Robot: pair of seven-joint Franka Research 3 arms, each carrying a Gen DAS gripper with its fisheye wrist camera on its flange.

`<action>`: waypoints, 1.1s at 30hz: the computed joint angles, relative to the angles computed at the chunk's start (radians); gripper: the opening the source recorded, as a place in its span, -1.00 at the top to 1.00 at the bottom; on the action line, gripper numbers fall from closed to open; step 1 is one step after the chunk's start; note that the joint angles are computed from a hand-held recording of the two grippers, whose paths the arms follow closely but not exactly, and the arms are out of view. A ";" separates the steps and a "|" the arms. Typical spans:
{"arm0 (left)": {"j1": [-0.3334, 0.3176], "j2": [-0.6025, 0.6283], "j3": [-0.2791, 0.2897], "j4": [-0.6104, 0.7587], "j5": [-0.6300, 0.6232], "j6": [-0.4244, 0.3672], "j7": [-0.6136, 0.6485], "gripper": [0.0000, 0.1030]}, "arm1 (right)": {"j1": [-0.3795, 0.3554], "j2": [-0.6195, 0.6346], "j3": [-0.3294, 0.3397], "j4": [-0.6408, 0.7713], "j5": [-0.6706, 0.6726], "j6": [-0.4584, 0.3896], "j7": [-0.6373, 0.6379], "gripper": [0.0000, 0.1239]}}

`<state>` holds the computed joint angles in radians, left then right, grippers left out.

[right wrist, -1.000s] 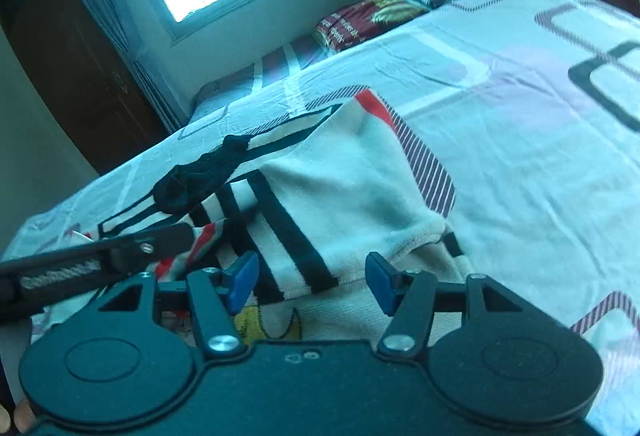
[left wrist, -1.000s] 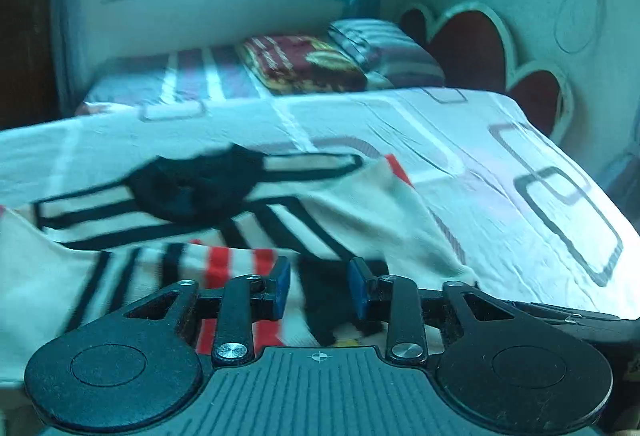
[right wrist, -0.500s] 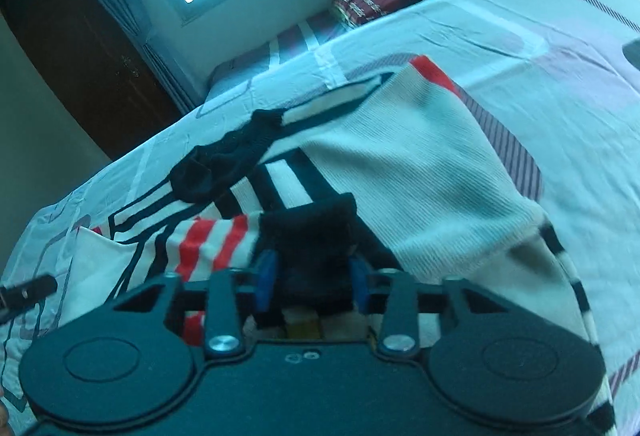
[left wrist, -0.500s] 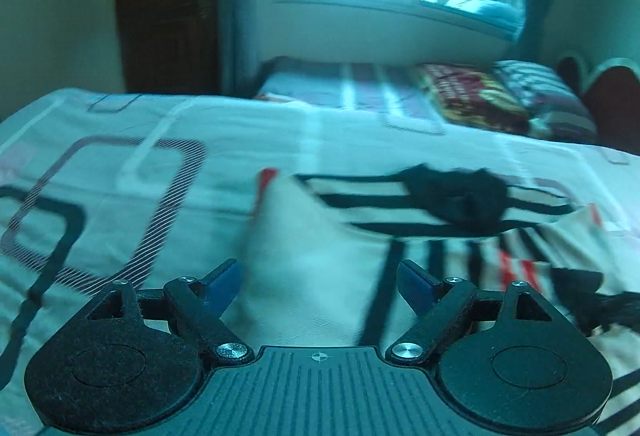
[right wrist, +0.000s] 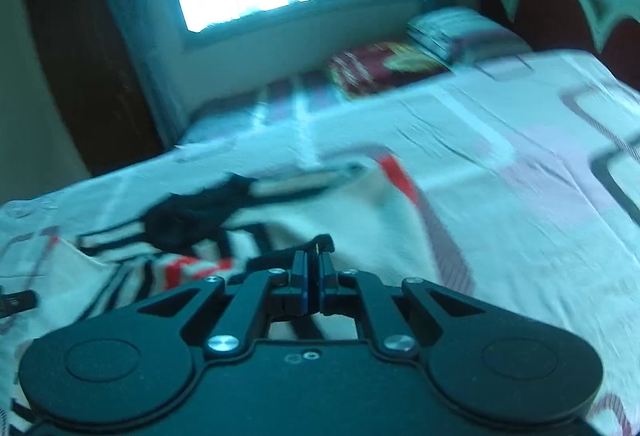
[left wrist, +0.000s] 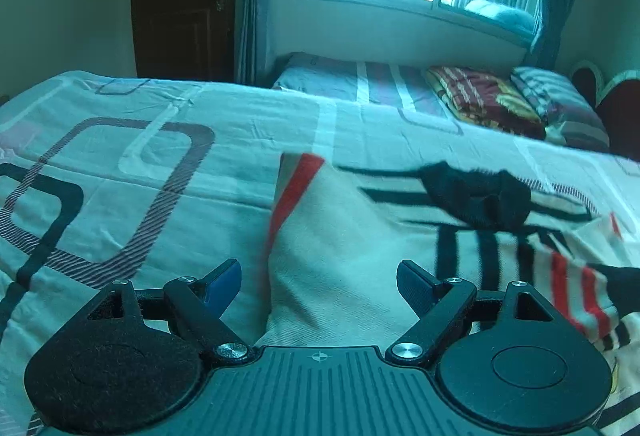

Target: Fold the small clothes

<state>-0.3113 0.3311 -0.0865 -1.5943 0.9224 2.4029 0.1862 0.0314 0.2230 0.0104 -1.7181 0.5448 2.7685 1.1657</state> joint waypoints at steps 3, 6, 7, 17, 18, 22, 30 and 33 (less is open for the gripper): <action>0.006 0.015 -0.011 0.006 -0.047 -0.003 0.035 -0.64 | 0.081 0.006 -0.098 -0.048 -0.256 0.100 0.192 0.98; -0.001 0.011 -0.008 -0.009 -0.044 0.015 0.020 -0.64 | 0.038 0.014 -0.080 -0.039 -0.248 0.099 0.246 0.98; -0.002 0.014 -0.009 -0.006 -0.050 0.011 0.028 -0.64 | 0.002 0.015 -0.044 -0.023 -0.187 0.055 0.192 0.95; -0.009 0.006 -0.004 -0.017 -0.047 -0.004 0.009 -0.64 | -0.048 0.004 0.009 0.008 0.139 -0.162 0.050 0.41; -0.009 0.007 -0.004 -0.016 -0.046 -0.007 0.008 -0.64 | -0.045 0.011 0.010 0.015 0.151 -0.164 0.050 0.48; -0.007 0.011 -0.004 -0.011 -0.048 -0.011 0.007 -0.64 | -0.022 0.013 0.017 0.017 0.147 -0.113 0.012 0.92; 0.010 0.027 -0.010 -0.001 -0.105 0.005 0.016 -0.64 | 0.044 0.020 -0.076 -0.002 -0.146 0.000 0.118 0.93; 0.007 0.033 -0.002 0.010 -0.108 0.005 0.006 -0.64 | -0.007 0.023 -0.035 0.005 -0.084 -0.063 0.080 0.88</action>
<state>-0.3038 0.3643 -0.0881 -1.5846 0.8148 2.4077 0.1920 0.0246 0.2456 -0.0246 -1.7127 0.4605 2.7056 1.2458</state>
